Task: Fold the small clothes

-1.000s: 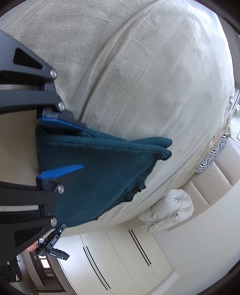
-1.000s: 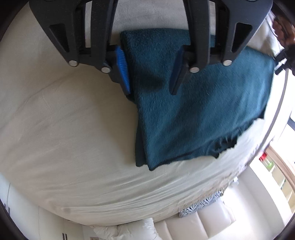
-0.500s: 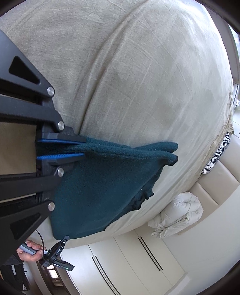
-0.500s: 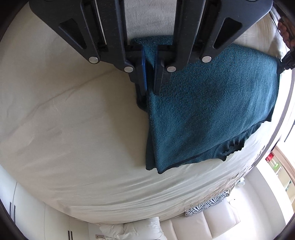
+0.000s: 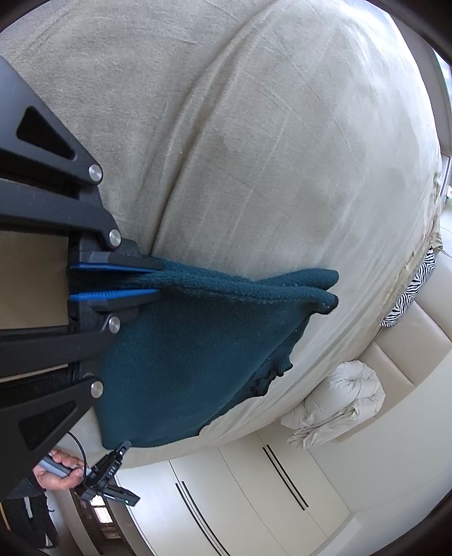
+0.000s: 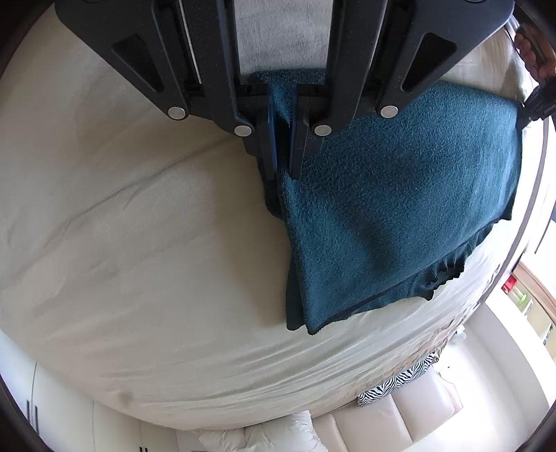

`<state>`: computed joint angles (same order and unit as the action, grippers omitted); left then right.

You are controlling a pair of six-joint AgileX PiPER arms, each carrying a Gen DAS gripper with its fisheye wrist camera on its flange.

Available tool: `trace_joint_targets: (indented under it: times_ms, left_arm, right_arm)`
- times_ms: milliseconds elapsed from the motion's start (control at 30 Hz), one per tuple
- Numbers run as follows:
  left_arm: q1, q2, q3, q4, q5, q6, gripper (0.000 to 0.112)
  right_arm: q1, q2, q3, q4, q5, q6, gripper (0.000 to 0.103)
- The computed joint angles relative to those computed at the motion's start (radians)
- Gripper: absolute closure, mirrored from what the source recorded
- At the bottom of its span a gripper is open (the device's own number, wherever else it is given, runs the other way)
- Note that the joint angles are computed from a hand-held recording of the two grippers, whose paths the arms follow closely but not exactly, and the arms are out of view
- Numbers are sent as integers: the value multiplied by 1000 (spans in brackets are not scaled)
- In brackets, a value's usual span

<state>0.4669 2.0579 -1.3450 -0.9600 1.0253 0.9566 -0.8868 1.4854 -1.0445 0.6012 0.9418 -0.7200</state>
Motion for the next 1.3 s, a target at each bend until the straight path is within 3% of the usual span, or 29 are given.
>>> trace_joint_targets:
  times_ms: [133,233,300,367,500,600,800,867,933,1033,1100,1300]
  left_arm:
    - [22,-60,32,-6,-26,22,95]
    - [29,-107,39,-17,-51,27,84]
    - [13,-134,21,-25,-59,32,80]
    - [-33,-145,-19,-28,-73,31,75]
    - [-164,-97,-146,-2,-115,-33,72]
    - [-275,2,-293,83,-129,-137,72]
    - [-426,184,-512,272,-185,-338,72]
    - [-434,255,-591,338,-176,-413,72]
    - [-407,312,-648,295,-145,-410,74]
    - [-368,338,-667,215,-105,-361,85]
    - [-351,347,-666,170,-89,-323,85]
    - [-340,356,-656,121,-94,-292,85]
  right_arm:
    - [-11,-15,-7,1,23,9,94]
    - [-11,-54,-25,-52,24,76,77]
    - [-40,-80,-51,-16,53,77,59]
    - [-50,-104,-79,48,74,75,50]
    - [36,-54,-179,159,169,98,50]
    - [144,67,-248,302,232,143,50]
    - [400,285,-309,466,177,215,52]
    - [447,358,-328,544,187,198,52]
    - [480,394,-338,553,149,215,52]
    - [462,436,-333,597,116,191,61]
    - [407,464,-330,643,127,164,71]
    - [226,491,-313,685,93,104,76]
